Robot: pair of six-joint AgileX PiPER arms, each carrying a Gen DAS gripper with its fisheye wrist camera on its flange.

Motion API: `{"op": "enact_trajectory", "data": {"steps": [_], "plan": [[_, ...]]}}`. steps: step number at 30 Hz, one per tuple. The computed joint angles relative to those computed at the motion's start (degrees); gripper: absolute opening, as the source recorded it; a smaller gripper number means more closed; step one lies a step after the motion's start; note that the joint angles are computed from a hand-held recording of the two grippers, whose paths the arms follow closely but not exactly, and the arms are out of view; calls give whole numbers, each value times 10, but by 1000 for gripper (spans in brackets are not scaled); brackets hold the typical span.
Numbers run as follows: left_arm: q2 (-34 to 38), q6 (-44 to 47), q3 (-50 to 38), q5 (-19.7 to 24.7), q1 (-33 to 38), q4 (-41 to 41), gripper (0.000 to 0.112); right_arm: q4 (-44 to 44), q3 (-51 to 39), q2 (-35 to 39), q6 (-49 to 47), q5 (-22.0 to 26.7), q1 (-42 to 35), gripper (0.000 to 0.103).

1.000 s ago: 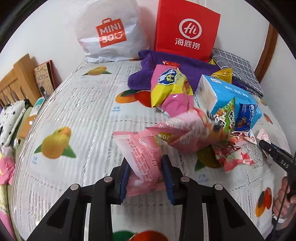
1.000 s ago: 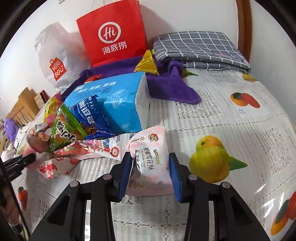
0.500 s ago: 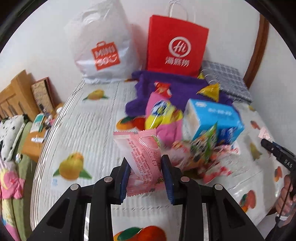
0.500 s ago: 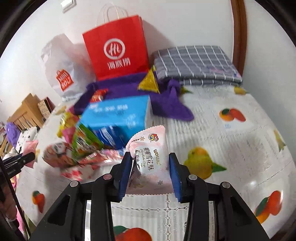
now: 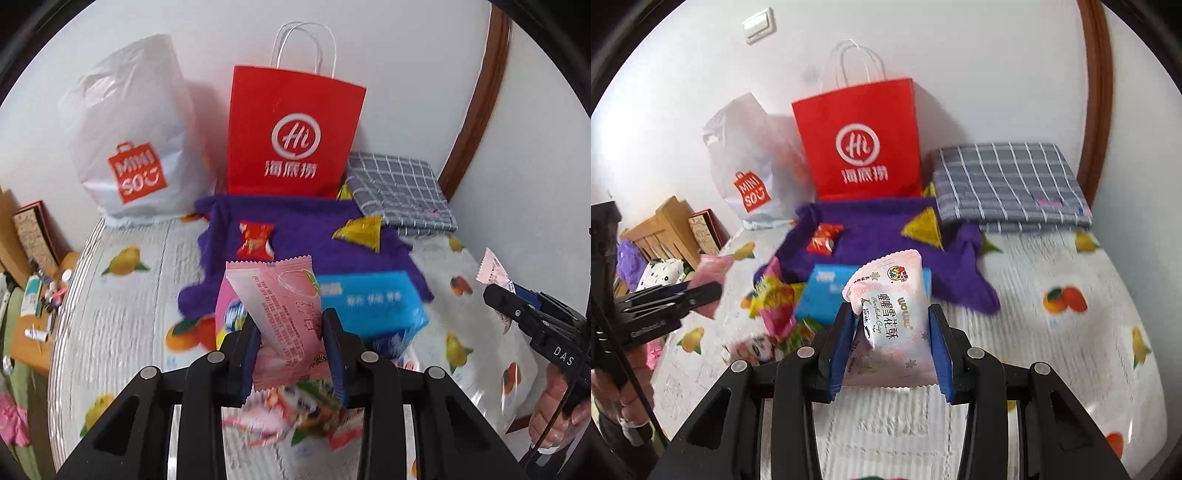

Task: Organize snacks
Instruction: 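Carry the pink packet with the left tool while the right tool carries the white packet toward the purple towel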

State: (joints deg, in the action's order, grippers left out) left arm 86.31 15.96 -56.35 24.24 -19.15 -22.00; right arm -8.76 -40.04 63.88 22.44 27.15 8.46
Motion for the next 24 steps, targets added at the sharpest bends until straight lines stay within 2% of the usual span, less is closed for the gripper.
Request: {"op": "enact_trajectory", "data": {"steps": [4, 10, 18, 24], "plan": [[28, -16, -60, 18, 0, 17, 31, 49, -61, 45, -66, -2, -23, 40], [88, -46, -161, 51, 1, 43, 31, 62, -135, 111, -100, -5, -32, 40], [173, -65, -295, 101, 12, 44, 31, 142, -235, 200, -207, 9, -67, 40], [245, -83, -384, 128, 22, 48, 31, 236, -306, 276, -304, 30, -99, 40]]}}
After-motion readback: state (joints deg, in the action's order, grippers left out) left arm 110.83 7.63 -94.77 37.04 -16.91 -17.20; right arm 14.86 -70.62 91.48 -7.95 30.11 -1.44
